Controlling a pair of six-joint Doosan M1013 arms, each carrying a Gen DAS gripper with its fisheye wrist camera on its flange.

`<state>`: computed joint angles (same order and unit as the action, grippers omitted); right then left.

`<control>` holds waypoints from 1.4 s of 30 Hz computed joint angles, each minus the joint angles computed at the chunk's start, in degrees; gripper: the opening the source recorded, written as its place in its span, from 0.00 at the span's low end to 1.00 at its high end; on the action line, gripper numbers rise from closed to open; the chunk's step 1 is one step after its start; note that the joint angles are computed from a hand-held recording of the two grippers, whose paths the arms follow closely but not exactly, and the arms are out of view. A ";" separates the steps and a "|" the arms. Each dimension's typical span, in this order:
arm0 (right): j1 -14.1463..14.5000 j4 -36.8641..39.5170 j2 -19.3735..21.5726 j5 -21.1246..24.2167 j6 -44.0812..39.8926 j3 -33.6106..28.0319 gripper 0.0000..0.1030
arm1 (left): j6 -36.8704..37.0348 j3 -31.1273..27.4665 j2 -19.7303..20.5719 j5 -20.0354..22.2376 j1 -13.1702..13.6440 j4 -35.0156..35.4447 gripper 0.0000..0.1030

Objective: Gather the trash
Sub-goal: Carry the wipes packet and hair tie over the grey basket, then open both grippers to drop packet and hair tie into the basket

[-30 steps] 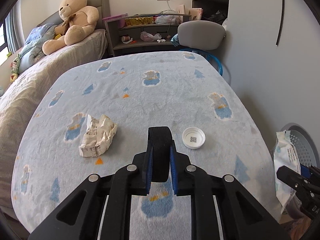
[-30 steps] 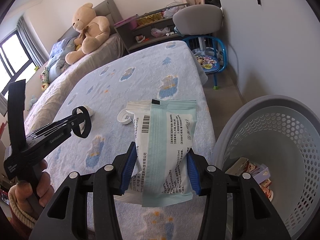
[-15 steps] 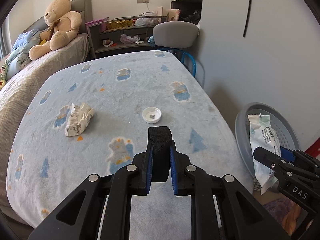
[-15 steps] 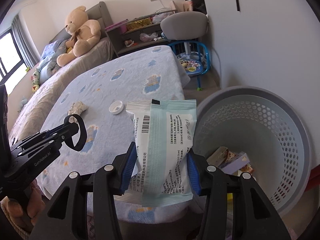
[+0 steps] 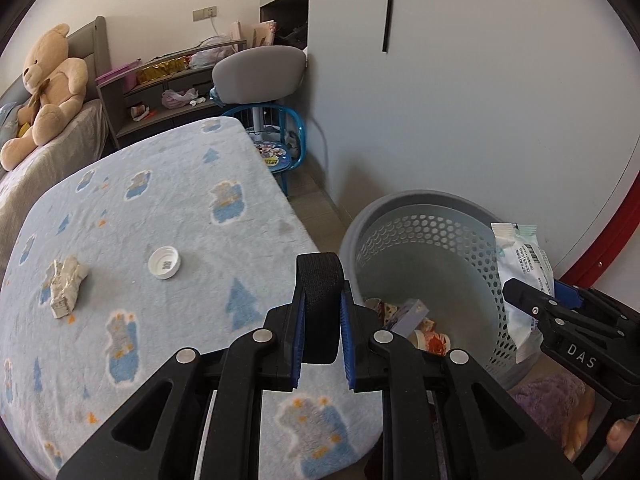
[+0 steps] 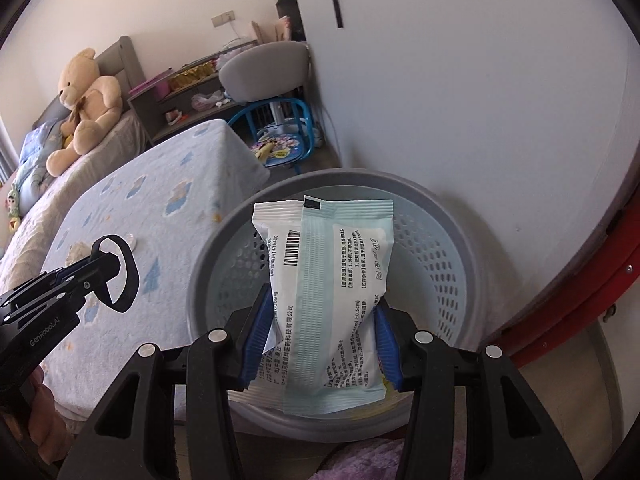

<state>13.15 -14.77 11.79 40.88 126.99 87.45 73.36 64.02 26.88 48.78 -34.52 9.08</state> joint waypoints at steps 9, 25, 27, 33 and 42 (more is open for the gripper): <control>-1.75 0.17 0.82 0.87 -1.43 0.10 0.46 | 2.26 -6.12 4.52 3.54 -1.51 -1.85 0.16; -2.88 0.81 1.81 1.20 -0.05 -0.14 0.47 | 4.25 -10.45 7.93 6.64 -2.60 -3.02 0.16; -2.97 1.08 1.86 1.29 -0.07 -0.16 0.47 | 3.88 -10.51 7.93 6.76 -2.59 -2.93 0.16; -2.73 -0.24 1.89 1.19 0.63 -0.15 0.55 | 2.77 -10.21 7.63 6.56 -2.60 -2.29 0.34; -2.26 -3.34 1.42 0.33 2.86 0.36 0.73 | 0.75 -9.14 6.67 5.47 -2.47 -0.81 0.58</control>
